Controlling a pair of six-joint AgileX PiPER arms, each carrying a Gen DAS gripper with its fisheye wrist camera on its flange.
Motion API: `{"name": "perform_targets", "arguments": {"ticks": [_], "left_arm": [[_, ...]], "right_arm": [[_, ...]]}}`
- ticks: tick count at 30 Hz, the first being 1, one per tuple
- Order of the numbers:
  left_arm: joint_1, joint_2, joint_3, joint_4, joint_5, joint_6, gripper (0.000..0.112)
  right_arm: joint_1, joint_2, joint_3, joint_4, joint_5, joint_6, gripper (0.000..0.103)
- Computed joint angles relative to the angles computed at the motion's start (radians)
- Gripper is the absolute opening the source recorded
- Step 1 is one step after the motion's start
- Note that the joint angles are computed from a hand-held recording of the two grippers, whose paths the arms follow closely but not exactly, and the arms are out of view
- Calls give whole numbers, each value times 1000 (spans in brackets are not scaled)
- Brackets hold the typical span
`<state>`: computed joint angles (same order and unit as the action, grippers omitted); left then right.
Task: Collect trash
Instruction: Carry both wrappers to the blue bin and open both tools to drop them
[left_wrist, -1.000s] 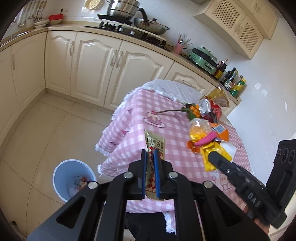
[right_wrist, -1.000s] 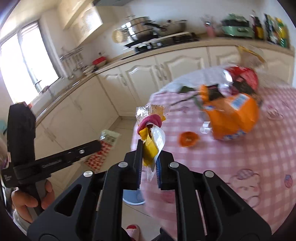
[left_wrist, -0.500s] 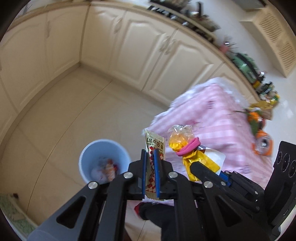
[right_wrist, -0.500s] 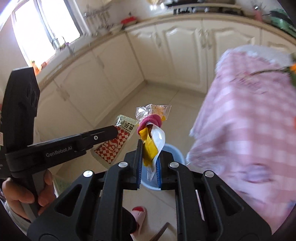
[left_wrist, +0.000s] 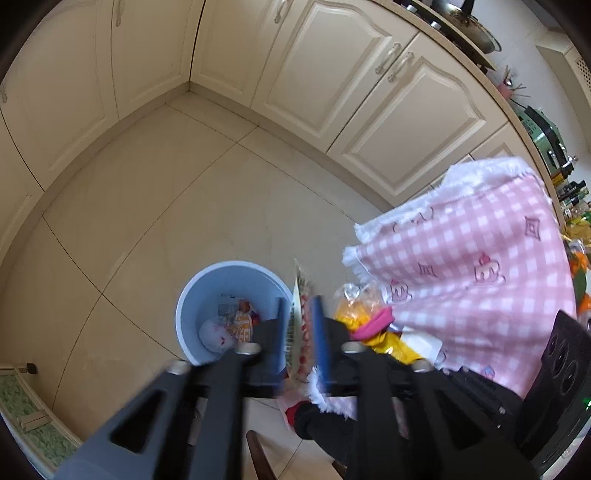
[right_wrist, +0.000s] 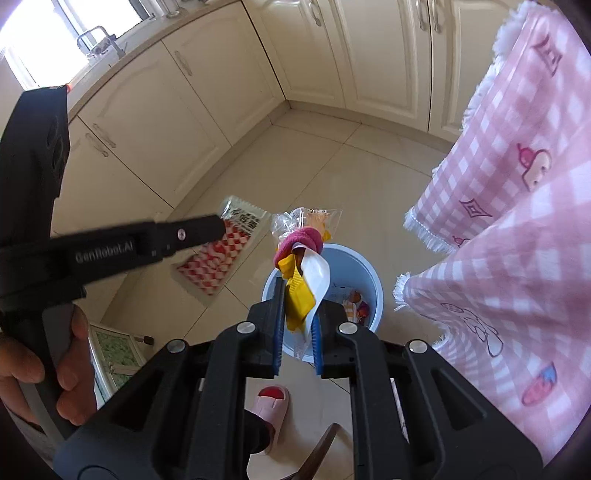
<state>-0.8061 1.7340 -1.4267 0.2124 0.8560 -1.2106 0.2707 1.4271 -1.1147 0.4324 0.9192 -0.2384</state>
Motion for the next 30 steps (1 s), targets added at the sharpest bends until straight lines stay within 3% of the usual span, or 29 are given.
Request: {"name": "perform_targets", "arguments": {"ticks": [1, 2, 8, 14, 20, 24, 26, 30], "left_arm": [[3, 6, -4, 12, 5, -10, 55], [2, 6, -5, 25, 10, -21, 56], [-4, -3, 20, 42, 39, -41, 56], [4, -61, 112, 25, -5, -63, 56], [-5, -107, 150, 48, -1, -108, 56], [-18, -134, 152, 68, 16, -130, 56], [-30, -148, 144, 78, 30, -137, 56], [-62, -173, 124, 110, 68, -159, 56]], "right_arm": [[-2, 2, 3, 3, 0, -2, 13], [-1, 10, 2, 4, -1, -2, 13], [-7, 27, 0, 9, 4, -16, 13], [6, 22, 6, 12, 2, -13, 13], [24, 38, -11, 19, -18, -13, 14], [45, 45, -37, 0, -32, 16, 26], [59, 37, -39, -34, -48, 56, 52], [66, 8, -38, -51, -41, 65, 56]]}}
